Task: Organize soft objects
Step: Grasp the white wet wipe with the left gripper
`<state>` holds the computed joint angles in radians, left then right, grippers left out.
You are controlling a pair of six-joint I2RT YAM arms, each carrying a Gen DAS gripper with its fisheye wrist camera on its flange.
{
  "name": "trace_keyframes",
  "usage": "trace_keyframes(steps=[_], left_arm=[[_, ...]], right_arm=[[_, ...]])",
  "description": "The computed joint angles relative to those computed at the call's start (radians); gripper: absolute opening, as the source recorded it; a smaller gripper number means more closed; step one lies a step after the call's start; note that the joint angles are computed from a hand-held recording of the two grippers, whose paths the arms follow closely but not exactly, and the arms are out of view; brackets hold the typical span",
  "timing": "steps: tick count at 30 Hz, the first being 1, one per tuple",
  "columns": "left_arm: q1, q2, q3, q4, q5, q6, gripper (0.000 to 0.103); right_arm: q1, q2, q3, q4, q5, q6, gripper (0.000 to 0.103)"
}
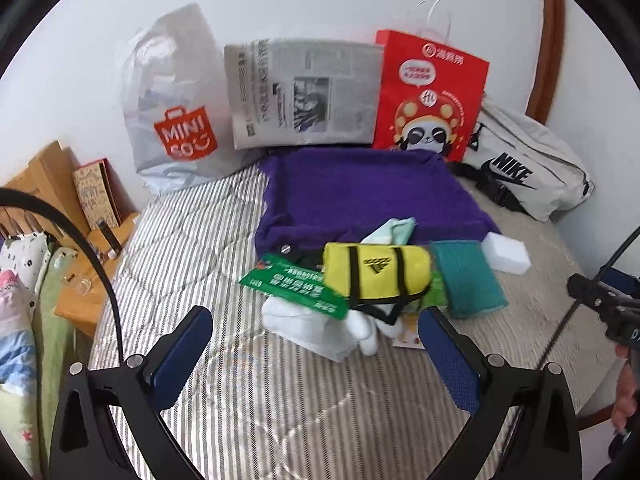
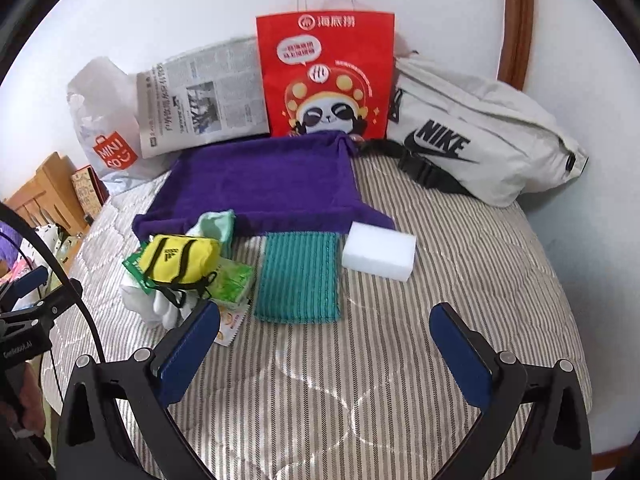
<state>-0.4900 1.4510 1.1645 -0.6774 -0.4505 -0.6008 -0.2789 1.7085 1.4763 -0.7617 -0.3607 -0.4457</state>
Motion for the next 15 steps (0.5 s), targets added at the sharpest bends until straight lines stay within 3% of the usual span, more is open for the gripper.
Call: trace_keyframes(steps=[15], left_arm=[[0.177, 0.155, -0.103, 0.155, 0.133, 0.077, 0.103]], right_arm=[[0.042, 0.109, 0.017, 0.027, 0.077, -0.003, 0.103]])
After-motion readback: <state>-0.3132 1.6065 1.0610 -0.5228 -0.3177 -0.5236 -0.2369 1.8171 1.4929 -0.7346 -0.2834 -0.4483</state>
